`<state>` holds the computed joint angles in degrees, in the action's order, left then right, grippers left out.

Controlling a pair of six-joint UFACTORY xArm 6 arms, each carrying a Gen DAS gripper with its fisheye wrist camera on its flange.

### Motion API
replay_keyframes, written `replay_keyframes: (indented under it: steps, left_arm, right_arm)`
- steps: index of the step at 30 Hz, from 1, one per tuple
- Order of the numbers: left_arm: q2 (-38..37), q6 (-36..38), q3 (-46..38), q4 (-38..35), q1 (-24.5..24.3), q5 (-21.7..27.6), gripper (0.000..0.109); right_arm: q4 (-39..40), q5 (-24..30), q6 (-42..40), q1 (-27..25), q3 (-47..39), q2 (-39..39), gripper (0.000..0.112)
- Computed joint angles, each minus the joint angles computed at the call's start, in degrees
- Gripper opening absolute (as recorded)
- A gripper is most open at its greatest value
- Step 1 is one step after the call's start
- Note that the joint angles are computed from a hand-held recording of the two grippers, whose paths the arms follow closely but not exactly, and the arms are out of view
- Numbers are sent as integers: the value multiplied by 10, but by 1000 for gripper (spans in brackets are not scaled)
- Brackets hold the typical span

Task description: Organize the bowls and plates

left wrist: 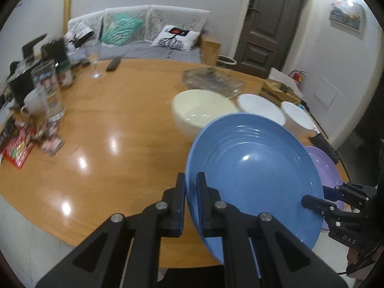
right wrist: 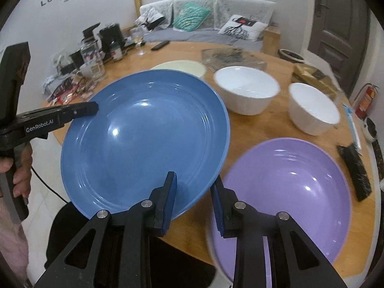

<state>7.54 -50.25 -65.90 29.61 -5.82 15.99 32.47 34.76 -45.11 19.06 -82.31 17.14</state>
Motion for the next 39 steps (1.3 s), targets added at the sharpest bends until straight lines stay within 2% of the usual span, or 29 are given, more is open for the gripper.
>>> replay_keyframes:
  steps: [6,11,14,24,27,32,39]
  left_arm:
    - [58,70,-94,-53,-46,36,6]
    - [133,93,-208,-56,-89,108,6]
    - [178,131,-270,-85,-106,133,6]
    - [290,212,-430,-138,-143,212,7]
    - [312,240,-463,-153,-147,240,8]
    - [331,248,-489,-143,-151,269,8]
    - [330,241,-486,-121,-156,276,8]
  right_arm:
    - [25,-23,-8,-42,20,-17,23]
    - [1,-94,2,-65,61,-40,23]
    - [-30,-124,23,-78,79,-47,23]
    - [-17,-119,32,-129,74,-32,23]
    - [-22,-118,37,-135,74,-26,23]
    - [-69,-118,60,-133,72,-15,23]
    - [-143,-123,104,-128,73,-9,26]
